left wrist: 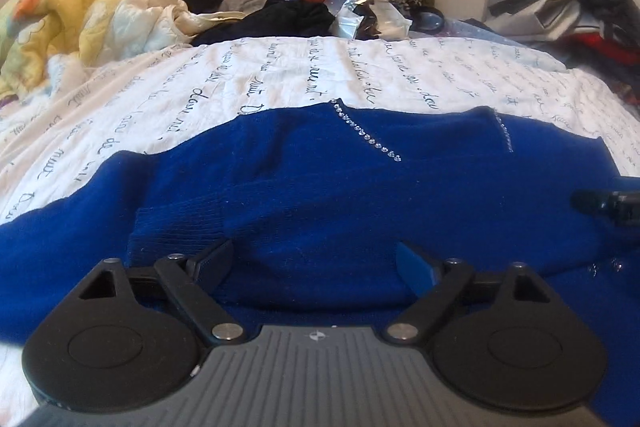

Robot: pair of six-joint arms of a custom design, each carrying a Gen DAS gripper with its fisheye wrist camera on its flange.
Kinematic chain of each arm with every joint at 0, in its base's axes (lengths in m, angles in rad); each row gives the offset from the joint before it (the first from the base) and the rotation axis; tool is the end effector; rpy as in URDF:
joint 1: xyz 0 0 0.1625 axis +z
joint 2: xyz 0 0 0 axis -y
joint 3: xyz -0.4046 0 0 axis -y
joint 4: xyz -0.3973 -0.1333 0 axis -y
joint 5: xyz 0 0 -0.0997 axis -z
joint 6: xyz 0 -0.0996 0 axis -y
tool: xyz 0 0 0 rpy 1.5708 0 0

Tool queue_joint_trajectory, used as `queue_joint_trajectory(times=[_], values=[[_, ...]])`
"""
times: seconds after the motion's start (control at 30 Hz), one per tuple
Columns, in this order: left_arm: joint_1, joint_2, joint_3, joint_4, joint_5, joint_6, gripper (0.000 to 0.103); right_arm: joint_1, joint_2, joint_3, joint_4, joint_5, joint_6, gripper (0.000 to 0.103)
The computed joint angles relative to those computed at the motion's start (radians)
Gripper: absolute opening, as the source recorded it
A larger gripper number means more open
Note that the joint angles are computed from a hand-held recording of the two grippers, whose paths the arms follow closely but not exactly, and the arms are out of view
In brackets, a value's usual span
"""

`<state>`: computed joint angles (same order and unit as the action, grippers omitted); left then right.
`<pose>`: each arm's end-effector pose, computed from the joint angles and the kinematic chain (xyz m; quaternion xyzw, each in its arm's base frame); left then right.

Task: Fold small clothes
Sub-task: 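Fold the other sleeve across the sweater body with the left tool and release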

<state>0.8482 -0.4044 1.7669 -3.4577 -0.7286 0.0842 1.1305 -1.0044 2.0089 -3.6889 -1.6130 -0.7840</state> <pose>-0.2236 -0.5676 -0.0745 0.2486 0.8523 -0.3485 0.3006 -0.1234 -0.5648 0.2142 0.1342 -0.8382 0.4221 0.3183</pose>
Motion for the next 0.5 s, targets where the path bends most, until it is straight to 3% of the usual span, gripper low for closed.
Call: queue_joint_trajectory(times=[0.1,0.23,0.27,0.4,0.47,0.5], values=[[-0.01,-0.039,0.054,-0.027,-0.004,-0.026,0.083,0.006,0.006,-0.002,-0.013,-0.023,-0.018,0.103],[-0.053,-0.121,0.248,-0.275,0.059,0.05,0.103,0.002,0.006,0.003,-0.026,-0.016,-0.011,0.103],[-0.06,-0.143,0.298,-0.367,0.084,0.088,0.103,0.006,0.007,0.002,-0.029,-0.021,-0.009,0.103],[-0.025,-0.249,0.39,-0.65,0.275,0.26,0.103,0.009,0.009,0.003,-0.035,-0.024,-0.006,0.103],[0.042,-0.347,0.404,-0.631,0.376,0.203,0.103,0.008,0.009,0.003,-0.034,-0.023,-0.007,0.103],[0.088,-0.411,0.418,-0.584,0.401,0.111,0.102,0.008,0.009,0.003,-0.035,-0.022,-0.006,0.103]])
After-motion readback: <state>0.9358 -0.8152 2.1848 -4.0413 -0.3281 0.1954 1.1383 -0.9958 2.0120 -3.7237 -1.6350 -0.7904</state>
